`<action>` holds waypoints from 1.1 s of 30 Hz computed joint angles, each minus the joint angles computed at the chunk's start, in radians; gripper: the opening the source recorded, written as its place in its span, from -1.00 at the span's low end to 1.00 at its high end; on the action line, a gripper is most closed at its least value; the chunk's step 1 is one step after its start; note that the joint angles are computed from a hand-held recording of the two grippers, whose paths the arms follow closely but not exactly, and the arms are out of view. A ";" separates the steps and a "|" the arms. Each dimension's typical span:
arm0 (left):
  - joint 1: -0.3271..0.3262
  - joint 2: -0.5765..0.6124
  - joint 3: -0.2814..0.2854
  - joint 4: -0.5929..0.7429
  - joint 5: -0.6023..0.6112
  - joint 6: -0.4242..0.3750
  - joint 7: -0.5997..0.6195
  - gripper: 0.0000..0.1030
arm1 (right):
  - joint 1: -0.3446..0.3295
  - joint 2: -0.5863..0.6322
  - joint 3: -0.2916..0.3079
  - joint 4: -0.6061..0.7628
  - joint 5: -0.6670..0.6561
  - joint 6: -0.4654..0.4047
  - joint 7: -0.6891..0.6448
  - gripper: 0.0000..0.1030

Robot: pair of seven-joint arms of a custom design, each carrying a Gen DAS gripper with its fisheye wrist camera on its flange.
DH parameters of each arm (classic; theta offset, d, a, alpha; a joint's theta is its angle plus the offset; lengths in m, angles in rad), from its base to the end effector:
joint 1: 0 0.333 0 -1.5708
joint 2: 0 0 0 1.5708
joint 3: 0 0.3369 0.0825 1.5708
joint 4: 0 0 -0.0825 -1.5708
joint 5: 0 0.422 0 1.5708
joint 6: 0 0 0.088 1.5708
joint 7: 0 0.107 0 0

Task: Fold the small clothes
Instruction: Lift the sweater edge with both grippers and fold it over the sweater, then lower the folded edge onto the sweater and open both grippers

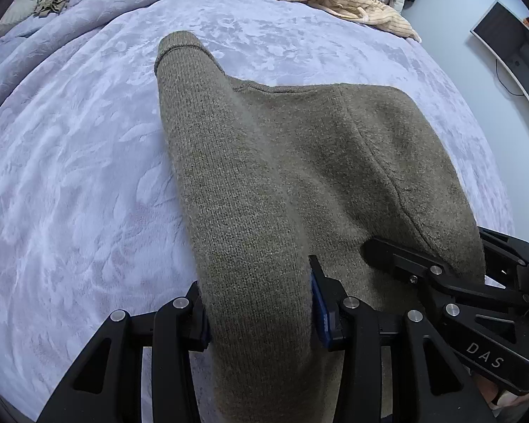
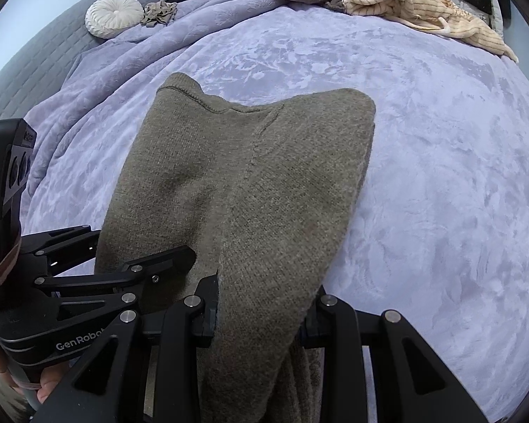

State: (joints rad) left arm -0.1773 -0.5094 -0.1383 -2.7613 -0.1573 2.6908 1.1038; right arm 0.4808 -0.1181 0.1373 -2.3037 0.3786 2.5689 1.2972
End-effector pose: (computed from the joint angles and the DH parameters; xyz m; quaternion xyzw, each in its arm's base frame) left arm 0.3946 -0.1210 0.4045 -0.7798 0.5870 -0.2059 0.0704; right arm 0.4556 0.3181 0.4335 -0.8652 0.4486 -0.0080 0.2239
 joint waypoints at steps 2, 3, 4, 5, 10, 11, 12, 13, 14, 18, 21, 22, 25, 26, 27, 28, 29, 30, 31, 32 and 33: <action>-0.002 0.002 0.001 -0.003 -0.001 0.006 0.002 -0.13 | 0.000 0.000 0.000 0.001 -0.001 -0.001 0.001 -0.39; -0.002 0.005 0.001 -0.004 -0.002 0.011 0.003 -0.13 | -0.001 0.000 0.001 0.001 -0.002 -0.001 0.003 -0.39; -0.003 0.007 0.001 -0.007 -0.002 0.015 0.002 -0.13 | -0.001 0.000 0.001 0.000 -0.002 -0.001 0.005 -0.39; -0.003 0.007 0.001 -0.008 -0.002 0.017 0.003 -0.13 | -0.001 0.001 0.000 -0.002 -0.001 -0.001 0.006 -0.39; 0.031 0.010 -0.034 -0.009 0.043 0.001 -0.034 0.42 | -0.003 0.012 -0.003 -0.008 0.019 0.007 -0.004 -0.36; 0.059 0.009 -0.063 -0.005 0.079 -0.017 -0.073 0.56 | -0.004 0.015 -0.004 -0.009 0.022 0.011 -0.009 -0.30; 0.077 0.003 -0.078 -0.009 0.107 -0.023 -0.103 0.72 | -0.007 0.020 -0.003 -0.009 0.015 0.014 -0.005 -0.14; 0.064 -0.005 -0.059 -0.019 0.101 -0.015 -0.097 0.73 | -0.012 0.026 -0.003 -0.007 0.000 0.017 0.007 -0.04; 0.042 -0.022 -0.030 -0.035 0.081 -0.006 -0.081 0.73 | -0.019 0.031 -0.002 -0.005 -0.028 0.016 0.029 0.26; 0.089 -0.111 -0.069 -0.059 0.141 -0.056 -0.146 0.73 | -0.034 -0.021 -0.004 -0.045 -0.096 0.066 0.072 0.39; 0.142 -0.132 -0.092 -0.042 0.209 -0.071 -0.198 0.73 | -0.013 -0.092 -0.020 -0.095 -0.084 0.153 0.000 0.39; 0.159 -0.111 -0.090 -0.023 0.229 -0.077 -0.205 0.73 | 0.009 -0.107 -0.034 -0.104 -0.052 0.174 -0.058 0.39; 0.190 -0.015 -0.069 0.040 0.269 -0.073 -0.205 0.73 | 0.090 -0.094 -0.089 -0.076 0.105 0.169 -0.267 0.39; 0.205 0.027 -0.069 0.067 0.291 -0.075 -0.205 0.73 | 0.103 -0.077 -0.099 -0.057 0.161 0.149 -0.327 0.38; 0.220 0.054 -0.076 0.087 0.318 -0.084 -0.215 0.73 | 0.105 -0.052 -0.101 -0.032 0.202 0.124 -0.372 0.38; 0.230 0.078 -0.078 0.103 0.342 -0.092 -0.224 0.73 | 0.098 -0.025 -0.098 -0.009 0.224 0.103 -0.403 0.38; 0.240 0.115 -0.077 0.126 0.367 -0.094 -0.226 0.73 | 0.083 0.001 -0.086 0.009 0.216 0.100 -0.401 0.37; 0.244 0.140 -0.073 0.142 0.386 -0.099 -0.229 0.73 | 0.064 0.033 -0.071 0.031 0.184 0.101 -0.377 0.36; 0.243 0.162 -0.063 0.154 0.395 -0.103 -0.225 0.73 | 0.047 0.062 -0.060 0.053 0.165 0.092 -0.359 0.36; 0.240 0.190 -0.051 0.169 0.396 -0.104 -0.217 0.73 | 0.030 0.092 -0.052 0.079 0.155 0.078 -0.347 0.36; 0.236 0.206 -0.041 0.174 0.396 -0.098 -0.212 0.73 | 0.013 0.117 -0.044 0.102 0.147 0.067 -0.337 0.36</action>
